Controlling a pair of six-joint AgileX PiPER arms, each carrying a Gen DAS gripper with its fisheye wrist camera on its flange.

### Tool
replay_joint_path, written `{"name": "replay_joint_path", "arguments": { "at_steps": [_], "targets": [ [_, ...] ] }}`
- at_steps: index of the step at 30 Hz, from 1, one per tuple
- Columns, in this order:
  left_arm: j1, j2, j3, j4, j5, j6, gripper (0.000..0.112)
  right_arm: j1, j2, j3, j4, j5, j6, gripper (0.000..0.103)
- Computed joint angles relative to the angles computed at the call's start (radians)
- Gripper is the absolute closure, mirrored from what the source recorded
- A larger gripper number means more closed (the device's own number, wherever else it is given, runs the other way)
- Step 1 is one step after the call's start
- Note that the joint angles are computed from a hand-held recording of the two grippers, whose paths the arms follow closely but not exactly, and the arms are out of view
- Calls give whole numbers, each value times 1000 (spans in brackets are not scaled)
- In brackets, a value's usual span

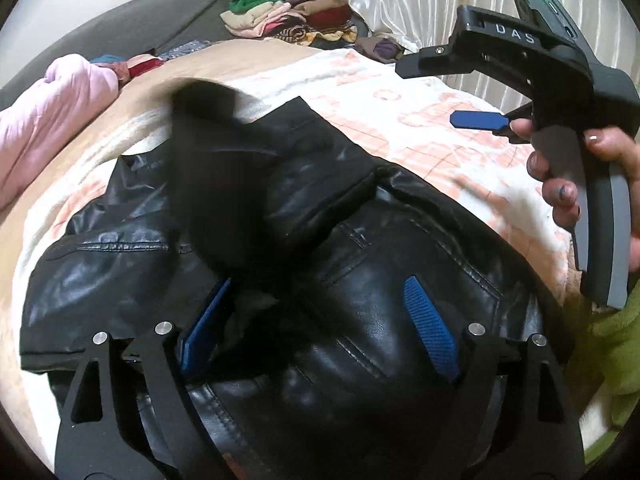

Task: Fold large clothes
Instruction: 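Close the right tool on the jacket edge beside the folded sleeves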

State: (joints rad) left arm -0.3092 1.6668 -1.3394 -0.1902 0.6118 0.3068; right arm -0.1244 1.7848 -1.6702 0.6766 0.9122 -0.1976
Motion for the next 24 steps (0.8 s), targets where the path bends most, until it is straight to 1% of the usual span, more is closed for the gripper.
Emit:
{"name": "replay_joint_path", "arguments": {
  "at_steps": [1, 3, 5, 7, 9, 11, 12, 14, 17, 18, 19, 21, 23, 24],
  "targets": [
    [2, -10, 11, -6, -10, 0, 34, 1, 5, -5, -5, 8, 2, 4],
    [26, -47, 39, -66, -20, 39, 33, 2, 21, -14, 1, 30, -3, 4],
    [57, -85, 62, -89, -24, 56, 29, 14, 47, -31, 13, 70, -20, 4],
    [90, -116, 76, -58, -26, 28, 28, 35, 74, -54, 18, 121, -50, 4],
    [142, -132, 70, 20, -19, -55, 27, 63, 87, -54, 31, 152, -65, 4],
    [186, -138, 61, 110, -24, -152, 20, 93, 86, -29, 56, 148, -65, 4],
    [210, -139, 57, 139, -23, -188, 19, 107, 89, -22, 56, 142, -52, 4],
    [289, -128, 25, 119, -3, -191, 19, 143, 100, -16, 25, 124, -5, 4],
    [369, -128, 9, 107, -1, -205, 19, 178, 113, -19, 8, 121, 10, 5],
    [390, -126, 2, 105, 3, -212, 19, 187, 112, -12, 17, 111, 4, 11],
    [410, -124, -4, 100, 3, -216, 19, 196, 113, -11, 24, 102, -3, 24],
    [450, -115, -23, 91, 14, -248, 19, 221, 111, -15, -11, 72, 22, 29],
    [500, -94, -51, 24, 39, -239, 19, 244, 94, -5, -46, 15, 26, 52],
    [520, -86, -60, -5, 51, -233, 19, 250, 90, -7, -53, -1, 12, 78]
  ]
}}
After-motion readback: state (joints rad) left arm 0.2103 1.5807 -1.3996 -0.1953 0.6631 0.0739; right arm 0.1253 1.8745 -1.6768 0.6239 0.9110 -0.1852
